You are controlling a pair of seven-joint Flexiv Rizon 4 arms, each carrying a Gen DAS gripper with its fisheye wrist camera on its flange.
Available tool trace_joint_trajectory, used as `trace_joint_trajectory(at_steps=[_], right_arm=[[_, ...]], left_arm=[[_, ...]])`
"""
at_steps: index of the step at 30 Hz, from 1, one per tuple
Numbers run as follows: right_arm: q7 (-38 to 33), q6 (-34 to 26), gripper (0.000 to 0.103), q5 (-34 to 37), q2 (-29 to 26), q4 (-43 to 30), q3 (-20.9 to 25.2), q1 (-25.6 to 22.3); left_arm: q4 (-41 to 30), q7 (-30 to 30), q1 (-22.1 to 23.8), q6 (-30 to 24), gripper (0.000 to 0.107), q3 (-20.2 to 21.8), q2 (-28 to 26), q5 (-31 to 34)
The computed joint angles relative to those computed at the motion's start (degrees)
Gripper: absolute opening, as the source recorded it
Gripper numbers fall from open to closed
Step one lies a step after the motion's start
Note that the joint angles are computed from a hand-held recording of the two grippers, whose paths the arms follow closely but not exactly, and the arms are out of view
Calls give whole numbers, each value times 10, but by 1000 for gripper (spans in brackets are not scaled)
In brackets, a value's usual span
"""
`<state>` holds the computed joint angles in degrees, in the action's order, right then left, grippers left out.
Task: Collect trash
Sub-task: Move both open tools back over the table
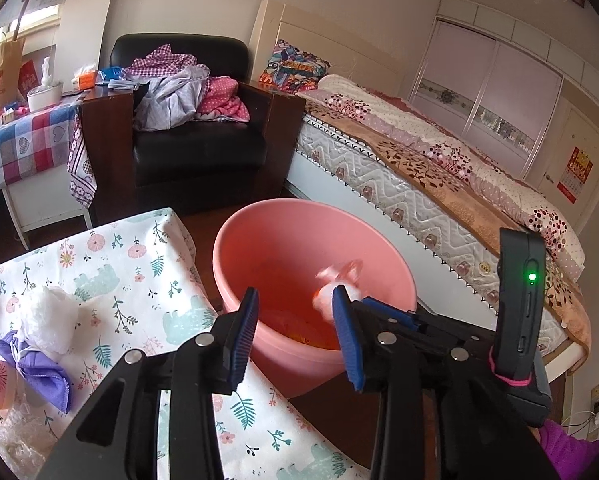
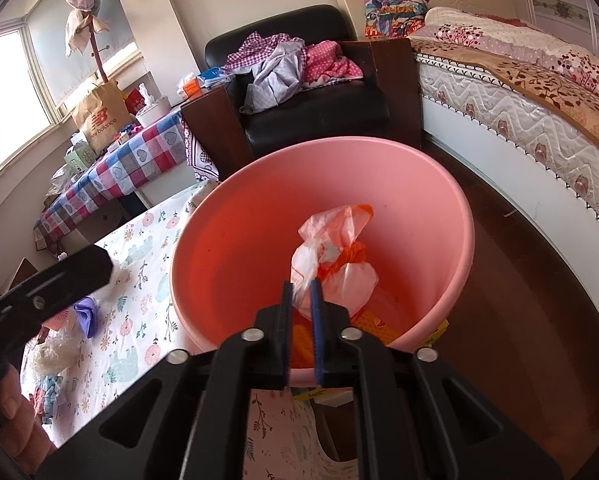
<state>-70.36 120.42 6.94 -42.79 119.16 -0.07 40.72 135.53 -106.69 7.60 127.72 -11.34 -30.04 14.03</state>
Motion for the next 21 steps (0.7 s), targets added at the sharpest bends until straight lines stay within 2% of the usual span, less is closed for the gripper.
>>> trace_joint_trajectory(at_steps=[2, 8, 13, 17, 20, 21], right_arm=[[-3, 15, 32, 2, -1, 3, 2, 0], [-12, 20, 33, 4, 11, 11, 7, 1], [-28, 24, 33, 11, 26, 18, 5, 17], [-34, 35, 34, 4, 38, 26, 24, 12], [-34, 50, 49, -13, 43, 32, 47, -3], [-35, 55, 50, -18, 45, 35, 52, -4]], left_arm=[[6, -5, 6, 7, 37, -3, 6, 7], [31, -21, 18, 23, 42, 0, 37, 27], [61, -31, 14, 49, 45, 23, 68, 32], [88, -45, 21, 68, 45, 40, 95, 43], [111, -55, 29, 78, 45, 56, 118, 52], [119, -58, 32, 81, 45, 62, 126, 55]])
